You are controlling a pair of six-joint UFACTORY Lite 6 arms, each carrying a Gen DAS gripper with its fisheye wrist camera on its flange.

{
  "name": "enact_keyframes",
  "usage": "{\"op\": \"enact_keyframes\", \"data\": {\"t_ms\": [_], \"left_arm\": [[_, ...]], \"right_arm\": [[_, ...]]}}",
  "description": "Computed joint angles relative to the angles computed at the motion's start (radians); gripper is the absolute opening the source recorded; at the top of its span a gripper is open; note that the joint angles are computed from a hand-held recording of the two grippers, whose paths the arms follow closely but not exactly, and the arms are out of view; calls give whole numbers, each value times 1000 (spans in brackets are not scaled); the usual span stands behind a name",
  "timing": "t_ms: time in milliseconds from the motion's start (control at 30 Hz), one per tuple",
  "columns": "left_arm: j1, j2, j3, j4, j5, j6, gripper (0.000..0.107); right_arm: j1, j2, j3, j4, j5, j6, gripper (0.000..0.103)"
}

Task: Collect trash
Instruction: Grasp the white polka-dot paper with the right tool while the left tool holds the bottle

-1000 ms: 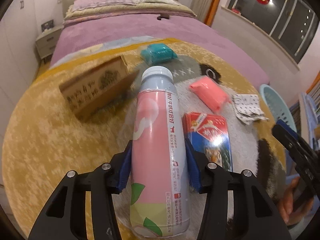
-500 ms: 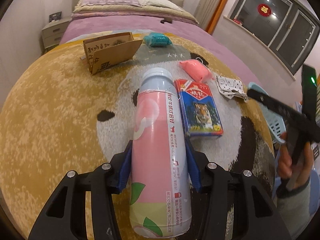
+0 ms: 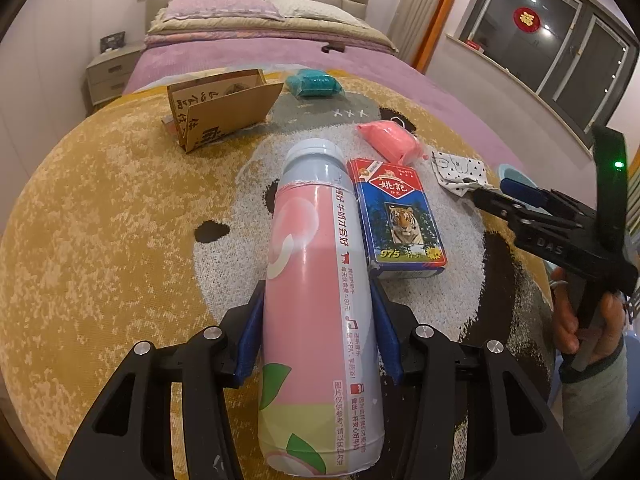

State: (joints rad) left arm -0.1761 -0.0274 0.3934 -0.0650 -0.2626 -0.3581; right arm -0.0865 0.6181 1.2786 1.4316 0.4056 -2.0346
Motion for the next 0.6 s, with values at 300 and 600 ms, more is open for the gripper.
{"op": "enact_keyframes", "data": {"t_ms": [300, 600], "left_arm": [[20, 32, 31, 40, 3, -24, 47], [24, 63, 62, 28, -3, -17, 47]], "right_arm": [[50, 144, 198, -235, -15, 260, 39], [-16, 55, 100, -118, 104, 175, 6]]}}
